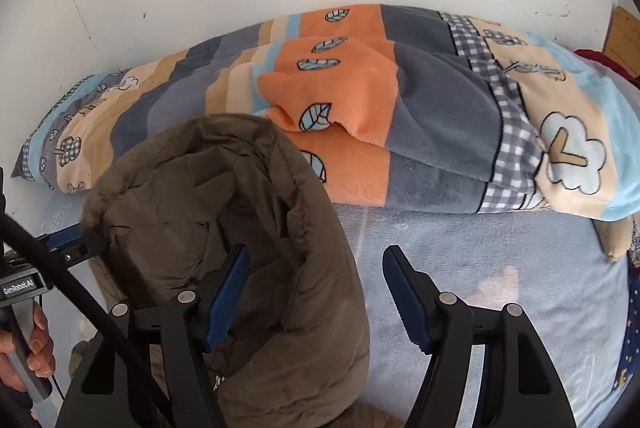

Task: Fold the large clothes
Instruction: 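Grasp the jacket hood with both grippers, then fold the hood down onto the folded jacket with both grippers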

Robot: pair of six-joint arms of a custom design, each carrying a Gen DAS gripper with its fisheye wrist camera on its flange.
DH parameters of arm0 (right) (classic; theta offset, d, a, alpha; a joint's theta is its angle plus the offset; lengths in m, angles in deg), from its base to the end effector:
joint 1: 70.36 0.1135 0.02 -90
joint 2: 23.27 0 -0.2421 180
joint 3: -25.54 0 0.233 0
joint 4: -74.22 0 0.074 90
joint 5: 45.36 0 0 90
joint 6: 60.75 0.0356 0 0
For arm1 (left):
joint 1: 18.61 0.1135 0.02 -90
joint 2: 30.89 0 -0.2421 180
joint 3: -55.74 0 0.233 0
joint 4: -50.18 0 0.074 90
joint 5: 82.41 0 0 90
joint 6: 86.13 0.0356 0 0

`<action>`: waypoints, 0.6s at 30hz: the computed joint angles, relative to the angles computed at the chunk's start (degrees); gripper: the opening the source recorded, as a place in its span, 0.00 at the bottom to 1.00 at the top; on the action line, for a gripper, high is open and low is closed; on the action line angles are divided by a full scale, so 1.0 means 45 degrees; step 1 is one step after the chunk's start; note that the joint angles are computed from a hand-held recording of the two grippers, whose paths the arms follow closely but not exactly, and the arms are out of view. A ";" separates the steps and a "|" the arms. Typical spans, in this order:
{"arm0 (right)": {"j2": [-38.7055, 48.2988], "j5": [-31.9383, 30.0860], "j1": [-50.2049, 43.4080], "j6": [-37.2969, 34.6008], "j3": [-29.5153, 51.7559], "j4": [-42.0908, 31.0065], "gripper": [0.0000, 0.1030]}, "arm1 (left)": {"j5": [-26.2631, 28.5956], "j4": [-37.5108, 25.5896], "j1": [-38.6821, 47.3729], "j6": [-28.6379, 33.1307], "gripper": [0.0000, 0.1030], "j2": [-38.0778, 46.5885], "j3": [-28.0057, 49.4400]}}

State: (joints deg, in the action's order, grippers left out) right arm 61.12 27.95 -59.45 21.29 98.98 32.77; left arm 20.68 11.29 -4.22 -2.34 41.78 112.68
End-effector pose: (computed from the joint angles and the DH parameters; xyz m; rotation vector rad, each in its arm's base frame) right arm 0.2839 0.0651 0.2245 -0.5261 2.4140 0.3835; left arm 0.2297 0.0506 0.1928 -0.3572 2.4775 -0.2294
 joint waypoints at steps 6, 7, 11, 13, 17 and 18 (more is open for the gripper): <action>-0.1540 -0.0740 -0.0171 -0.0570 -0.1426 0.0496 0.11 | 0.0227 0.0562 0.0350 0.0288 0.15 -0.1688 -0.1483; -0.2027 -0.0783 -0.0215 -0.0655 -0.1623 0.0331 0.11 | 0.0494 0.0125 0.0553 0.0445 0.14 -0.2174 -0.1571; -0.4607 -0.1601 -0.0832 -0.1524 -0.2092 -0.1498 0.11 | 0.1524 -0.3111 0.1448 0.1380 0.14 -0.5084 -0.1308; -0.5969 -0.1969 -0.1304 -0.2167 -0.2103 -0.2862 0.11 | 0.1734 -0.5493 0.1680 0.2074 0.14 -0.6687 -0.0603; -0.8320 -0.3888 -0.3639 -0.4559 -0.1606 -0.6583 0.11 | 0.2182 -0.9907 0.2242 0.3295 0.15 -0.9417 0.1021; -0.8753 -0.4651 -0.4697 -0.5702 -0.1425 -0.7712 0.11 | 0.2204 -1.0690 0.2263 0.3485 0.15 -0.9902 0.1267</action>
State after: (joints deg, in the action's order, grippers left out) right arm 21.74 7.02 -80.58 -4.37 92.57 -1.93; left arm 30.59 -36.81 5.96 13.34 -2.78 118.38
